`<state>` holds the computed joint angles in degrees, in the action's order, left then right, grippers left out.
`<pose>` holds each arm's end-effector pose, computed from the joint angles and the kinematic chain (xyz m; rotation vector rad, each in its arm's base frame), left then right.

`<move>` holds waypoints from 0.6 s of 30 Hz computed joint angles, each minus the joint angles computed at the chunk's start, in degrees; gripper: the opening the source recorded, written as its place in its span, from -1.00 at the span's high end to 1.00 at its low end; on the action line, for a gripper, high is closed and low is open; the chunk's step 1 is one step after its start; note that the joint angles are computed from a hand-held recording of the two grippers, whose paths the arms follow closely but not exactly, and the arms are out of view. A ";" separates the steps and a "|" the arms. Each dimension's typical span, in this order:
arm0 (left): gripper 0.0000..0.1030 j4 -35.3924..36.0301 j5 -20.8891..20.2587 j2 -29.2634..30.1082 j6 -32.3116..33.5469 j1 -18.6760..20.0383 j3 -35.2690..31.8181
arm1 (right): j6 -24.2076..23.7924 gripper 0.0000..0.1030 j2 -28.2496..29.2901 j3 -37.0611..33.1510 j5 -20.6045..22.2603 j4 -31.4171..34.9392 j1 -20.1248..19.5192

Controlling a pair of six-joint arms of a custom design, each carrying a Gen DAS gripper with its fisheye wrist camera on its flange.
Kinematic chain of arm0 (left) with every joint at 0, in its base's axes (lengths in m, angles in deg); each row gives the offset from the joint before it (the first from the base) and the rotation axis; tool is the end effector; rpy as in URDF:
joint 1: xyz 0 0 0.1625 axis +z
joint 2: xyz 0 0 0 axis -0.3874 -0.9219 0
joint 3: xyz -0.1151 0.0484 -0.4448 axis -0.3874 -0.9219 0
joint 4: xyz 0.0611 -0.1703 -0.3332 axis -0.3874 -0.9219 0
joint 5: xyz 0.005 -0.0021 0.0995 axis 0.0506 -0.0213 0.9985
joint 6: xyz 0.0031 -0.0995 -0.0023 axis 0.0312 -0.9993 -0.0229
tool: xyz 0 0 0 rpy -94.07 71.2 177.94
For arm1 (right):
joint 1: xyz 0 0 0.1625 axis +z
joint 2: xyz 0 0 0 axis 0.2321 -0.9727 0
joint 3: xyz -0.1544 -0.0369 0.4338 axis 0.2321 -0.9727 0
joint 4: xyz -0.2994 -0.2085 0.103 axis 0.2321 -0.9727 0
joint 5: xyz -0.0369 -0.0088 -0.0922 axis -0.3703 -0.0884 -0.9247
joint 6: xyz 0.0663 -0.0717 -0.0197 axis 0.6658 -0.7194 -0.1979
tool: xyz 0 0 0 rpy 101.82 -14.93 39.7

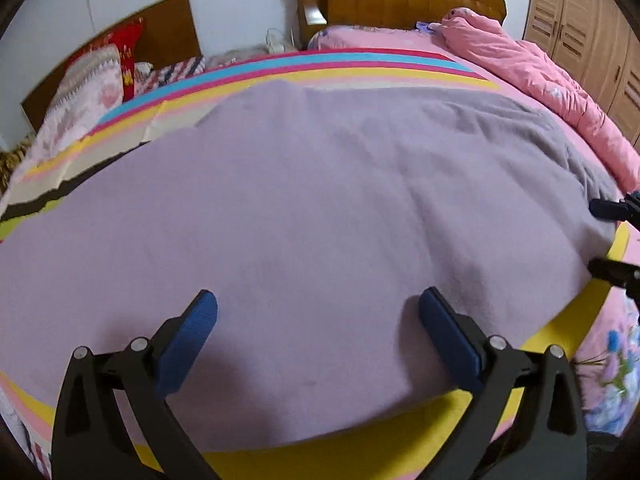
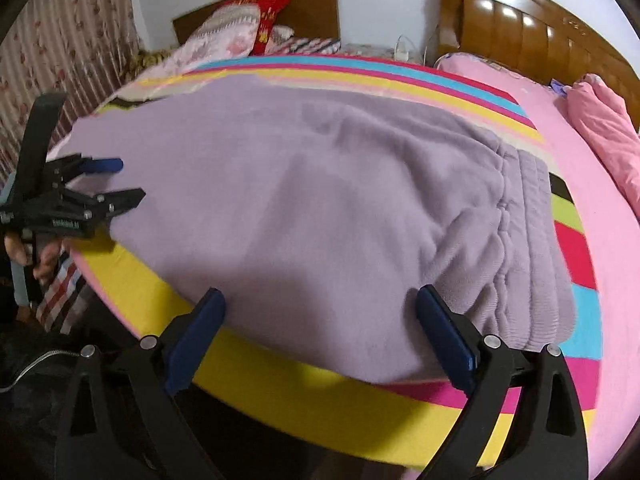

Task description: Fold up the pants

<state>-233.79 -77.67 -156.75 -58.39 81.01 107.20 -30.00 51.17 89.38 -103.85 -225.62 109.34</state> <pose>-0.0218 -0.4020 0.2631 0.8968 2.3392 -0.4757 0.2459 -0.2661 -0.0217 0.4359 -2.3701 0.6702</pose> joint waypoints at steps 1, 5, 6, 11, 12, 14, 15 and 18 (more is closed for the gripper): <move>-0.95 -0.40 -0.58 0.04 0.60 -0.02 -0.40 | 0.01 -0.80 -1.79 -0.40 -0.30 3.07 0.69; -0.96 -0.58 -4.47 2.68 -2.23 -4.18 -1.67 | -9.05 -0.80 -7.99 -5.18 0.99 6.14 -0.47; -0.96 -0.25 -5.82 4.05 -2.62 -4.94 -2.10 | -11.01 -0.80 -9.73 -6.92 2.63 8.63 -2.17; -0.96 0.99 -6.10 10.13 -3.51 -7.86 -0.57 | -11.00 -0.81 -15.56 -12.76 16.80 23.49 -14.91; -0.97 -0.32 -5.45 10.86 -3.58 -8.04 0.30 | -9.47 -0.80 -15.23 -14.75 14.89 26.58 -16.80; -0.97 -4.81 -6.77 11.13 -2.53 -7.15 1.70 | -8.82 -0.75 -15.59 -15.45 17.79 26.79 -19.86; -0.97 -4.97 -7.43 11.02 -1.72 -6.73 1.63 | -8.88 -0.72 -15.86 -15.16 18.75 25.38 -20.14; -0.97 -6.24 -7.49 11.49 -1.20 -6.70 2.06 | -7.46 -0.72 -15.60 -15.35 15.55 21.01 -17.85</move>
